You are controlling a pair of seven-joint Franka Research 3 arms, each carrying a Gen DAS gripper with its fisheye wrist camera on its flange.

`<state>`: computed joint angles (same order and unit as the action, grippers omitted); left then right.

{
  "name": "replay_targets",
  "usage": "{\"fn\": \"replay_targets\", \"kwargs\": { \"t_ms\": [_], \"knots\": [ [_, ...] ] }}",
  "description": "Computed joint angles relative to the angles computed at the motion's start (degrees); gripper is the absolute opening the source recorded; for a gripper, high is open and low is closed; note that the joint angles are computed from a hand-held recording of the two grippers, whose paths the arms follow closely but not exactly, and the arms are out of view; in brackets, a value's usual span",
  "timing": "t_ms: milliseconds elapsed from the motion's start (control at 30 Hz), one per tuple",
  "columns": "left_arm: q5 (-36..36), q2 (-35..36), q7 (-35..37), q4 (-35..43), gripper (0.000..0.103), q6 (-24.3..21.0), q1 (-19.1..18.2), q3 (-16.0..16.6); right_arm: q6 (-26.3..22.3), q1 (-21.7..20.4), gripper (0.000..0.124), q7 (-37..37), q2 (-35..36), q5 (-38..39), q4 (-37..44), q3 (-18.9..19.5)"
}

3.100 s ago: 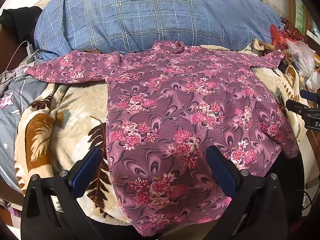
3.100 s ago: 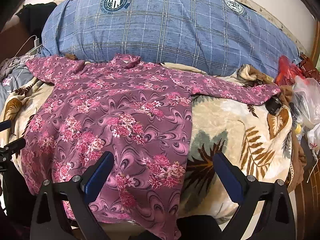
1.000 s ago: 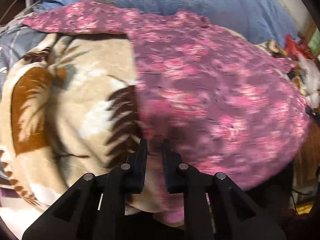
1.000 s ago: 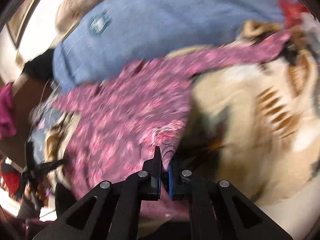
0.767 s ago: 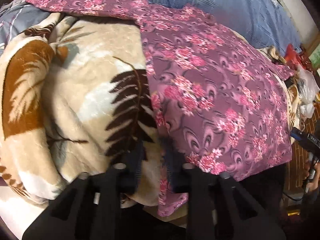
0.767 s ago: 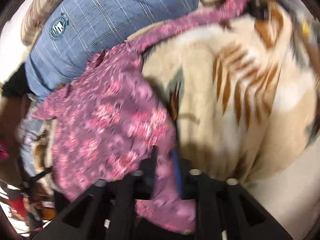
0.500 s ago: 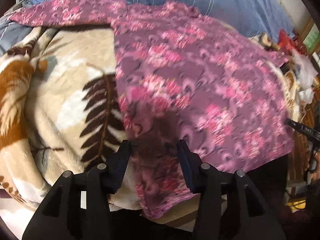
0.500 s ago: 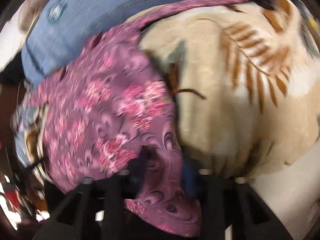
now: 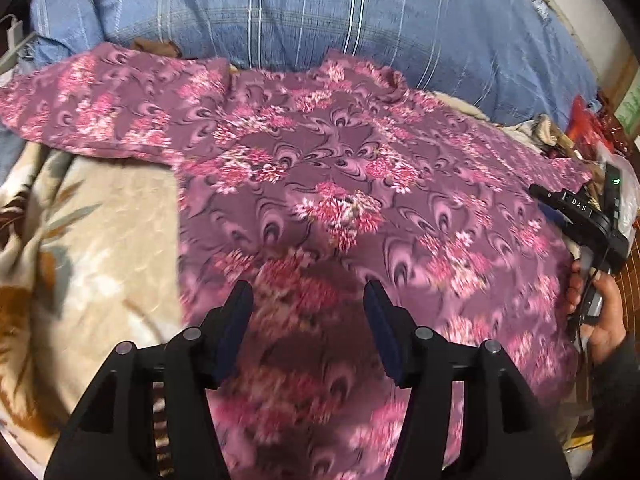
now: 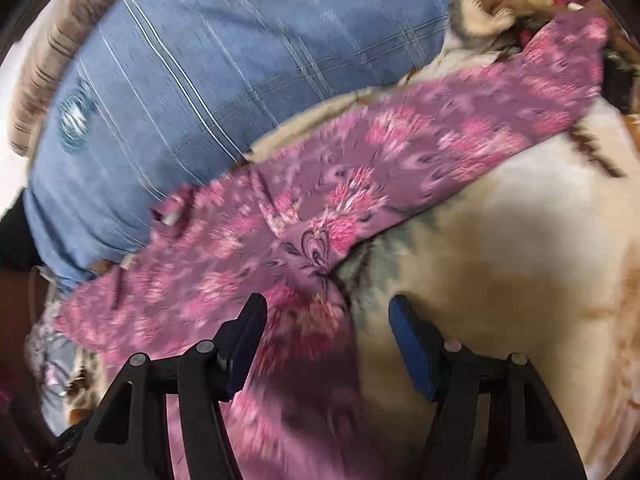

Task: Fold small clothes

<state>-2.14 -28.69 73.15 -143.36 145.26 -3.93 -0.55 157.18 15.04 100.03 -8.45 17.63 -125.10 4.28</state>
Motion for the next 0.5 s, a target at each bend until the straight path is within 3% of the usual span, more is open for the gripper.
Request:
{"fn": "replay_targets", "kwargs": {
  "t_ms": [33, 67, 100, 200, 267, 300, 333, 400, 500],
  "knots": [
    [0.43, 0.88, 0.2, 0.78, 0.056, 0.07, 0.16, -0.11, 0.29, 2.14, 0.002, -4.61, 1.46, 2.9, 0.95, -1.49],
    [0.99, 1.62, 0.34, 1.39, 0.056, 0.59, 0.49, -0.24, -1.98, 2.31, 0.002, -5.2, 2.1, 2.48, 2.68, -2.07],
    [1.84, 2.36, 0.11, 1.89, 0.056, 1.39, 1.08, -0.57, -1.06, 0.72, 0.001, -5.23, 1.9, 3.08, 3.25, -1.0],
    [4.78, 5.09, -3.0, 2.92, 0.068, 5.22, 3.57, -1.81, 5.07, 0.28, 0.001, -2.87, 1.76, 3.74, 2.77, -2.56],
    [7.55, 7.96, -7.5, 3.68, 0.072, 5.81, 5.92, -3.16, 0.91, -4.13, 0.0, 5.94, 3.3, -6.88, 3.89, -0.35],
    [6.77, 9.77, -7.04, 4.54, 0.072, 4.51, 5.38, -2.37, -3.78, -5.27, 0.0, 6.75, 4.09, -9.87, 5.06, -0.01],
    [6.13, 10.88, -6.47, 5.02, 0.071, 3.71, 4.95, -1.84, -5.5, -4.4, 0.0, 4.8, 4.58, -8.84, 5.34, -1.15],
    [10.98, 9.94, -8.66, 3.62, 0.072, 6.68, 6.45, -3.69, -2.98, -4.13, 0.007, 4.05, 2.55, -5.87, 3.72, -1.77],
    [4.75, 9.94, -2.59, 4.91, 0.072, 7.36, 2.51, -0.51, 3.97, -2.05, 0.007, -3.28, 0.76, 4.96, 2.37, -3.09]
  ]
}}
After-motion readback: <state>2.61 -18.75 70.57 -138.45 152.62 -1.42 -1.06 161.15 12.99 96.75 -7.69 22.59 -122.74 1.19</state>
